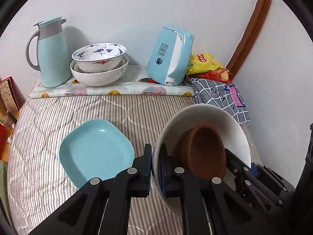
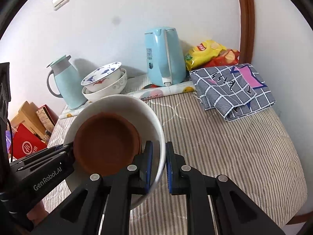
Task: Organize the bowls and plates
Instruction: 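Lift and carry the white bowl with both tools toward the blue plate stack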
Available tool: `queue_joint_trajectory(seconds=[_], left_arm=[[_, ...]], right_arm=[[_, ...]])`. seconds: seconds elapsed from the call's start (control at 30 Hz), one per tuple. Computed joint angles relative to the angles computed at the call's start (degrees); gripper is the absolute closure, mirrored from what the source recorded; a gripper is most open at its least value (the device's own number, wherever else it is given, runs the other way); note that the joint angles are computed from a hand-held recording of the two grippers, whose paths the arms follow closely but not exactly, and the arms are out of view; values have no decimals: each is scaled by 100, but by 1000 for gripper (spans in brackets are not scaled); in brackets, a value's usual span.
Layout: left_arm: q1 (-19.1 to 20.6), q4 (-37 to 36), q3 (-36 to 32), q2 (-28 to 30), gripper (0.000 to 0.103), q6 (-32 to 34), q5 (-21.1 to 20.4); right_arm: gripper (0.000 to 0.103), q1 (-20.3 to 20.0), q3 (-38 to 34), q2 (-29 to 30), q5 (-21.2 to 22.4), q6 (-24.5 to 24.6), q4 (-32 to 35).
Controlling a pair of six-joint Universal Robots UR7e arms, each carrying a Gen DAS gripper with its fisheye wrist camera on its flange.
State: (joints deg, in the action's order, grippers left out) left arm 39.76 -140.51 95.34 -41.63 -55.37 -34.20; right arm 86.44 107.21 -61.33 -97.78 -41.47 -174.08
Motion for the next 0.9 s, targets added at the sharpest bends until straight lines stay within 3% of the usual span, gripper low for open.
queue_joint_trajectory(seconds=[0.9], left_arm=[[-9, 115, 727, -631, 95, -506, 140]], right_arm=[[90, 268, 299, 145, -85, -40, -189]])
